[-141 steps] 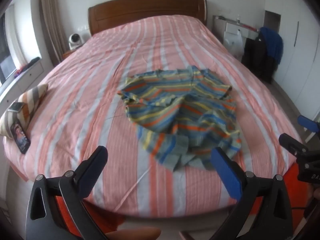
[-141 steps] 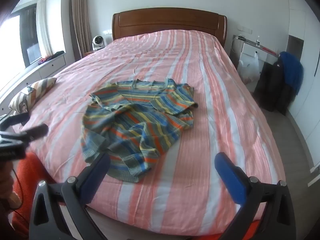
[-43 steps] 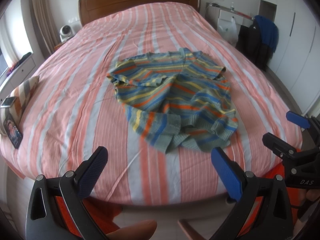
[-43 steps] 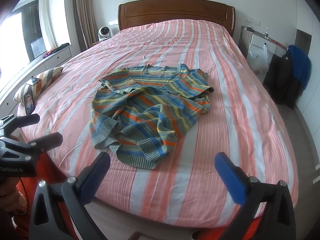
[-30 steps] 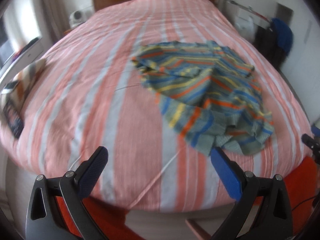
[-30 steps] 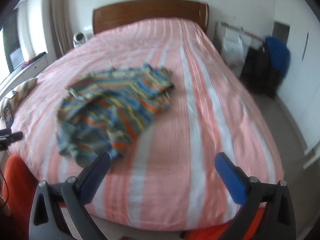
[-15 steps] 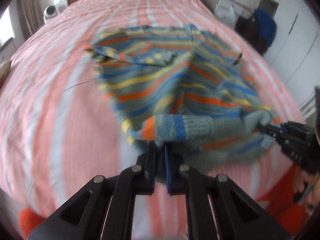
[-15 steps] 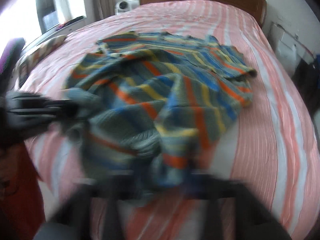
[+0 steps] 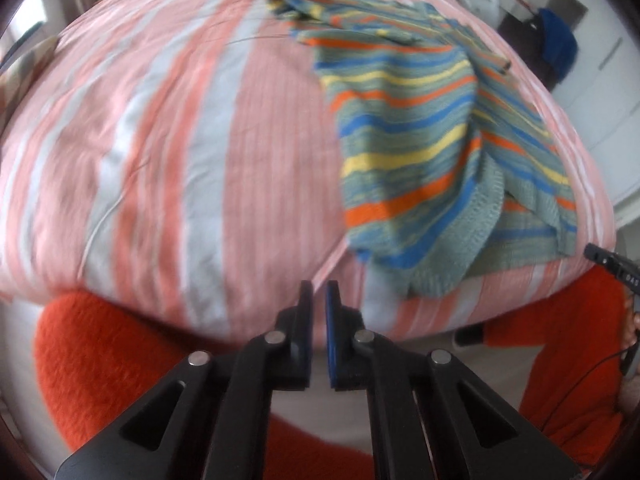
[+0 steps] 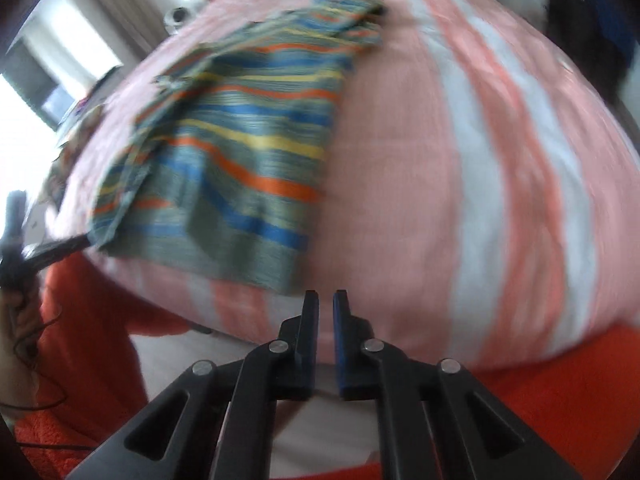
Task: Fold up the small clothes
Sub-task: 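Grasp the sweater hem with the left gripper while the right gripper grasps the hem too, then pull the hem with both grippers to spread the sweater flat, then release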
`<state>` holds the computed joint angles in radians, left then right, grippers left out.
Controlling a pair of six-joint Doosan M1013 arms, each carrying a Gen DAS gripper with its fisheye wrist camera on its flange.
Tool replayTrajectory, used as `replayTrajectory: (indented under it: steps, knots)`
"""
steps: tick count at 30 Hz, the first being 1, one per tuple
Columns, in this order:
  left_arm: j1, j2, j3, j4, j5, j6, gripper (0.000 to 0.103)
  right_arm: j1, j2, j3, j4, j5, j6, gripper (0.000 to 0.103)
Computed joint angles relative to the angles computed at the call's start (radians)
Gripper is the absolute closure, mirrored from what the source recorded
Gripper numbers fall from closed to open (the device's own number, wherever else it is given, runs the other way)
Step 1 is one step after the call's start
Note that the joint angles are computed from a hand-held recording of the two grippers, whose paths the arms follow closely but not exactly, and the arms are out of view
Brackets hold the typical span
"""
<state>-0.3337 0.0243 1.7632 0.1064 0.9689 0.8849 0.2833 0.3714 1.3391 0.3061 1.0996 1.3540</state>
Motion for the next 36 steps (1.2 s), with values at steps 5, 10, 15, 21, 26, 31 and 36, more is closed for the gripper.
replayTrajectory:
  steps: [5, 10, 15, 21, 26, 31, 36]
  knots:
    - [-0.006, -0.034, 0.009, 0.01, -0.054, -0.044, 0.068, 0.023, -0.031, 0.005, 0.042, -0.086, -0.142, 0.049]
    - [-0.026, 0.037, -0.048, 0.049, -0.035, -0.061, 0.043, 0.097, -0.023, 0.012, 0.031, -0.15, -0.342, 0.049]
    - [-0.017, 0.083, -0.067, 0.01, -0.034, -0.06, 0.051, 0.117, 0.022, -0.012, -0.038, -0.151, -0.273, 0.05]
    - [-0.02, 0.066, -0.039, 0.017, -0.078, -0.075, 0.048, 0.107, 0.015, -0.007, -0.029, -0.157, -0.227, 0.049]
    - [-0.025, 0.054, -0.028, 0.043, -0.093, -0.114, 0.04, 0.094, 0.007, -0.002, 0.009, -0.152, -0.207, 0.049]
    - [-0.019, 0.036, -0.01, 0.04, -0.106, -0.138, 0.038, 0.095, -0.002, 0.007, 0.022, -0.169, -0.219, 0.049]
    - [-0.012, 0.012, 0.01, 0.031, -0.11, -0.158, 0.038, 0.093, -0.011, 0.017, 0.026, -0.173, -0.228, 0.049]
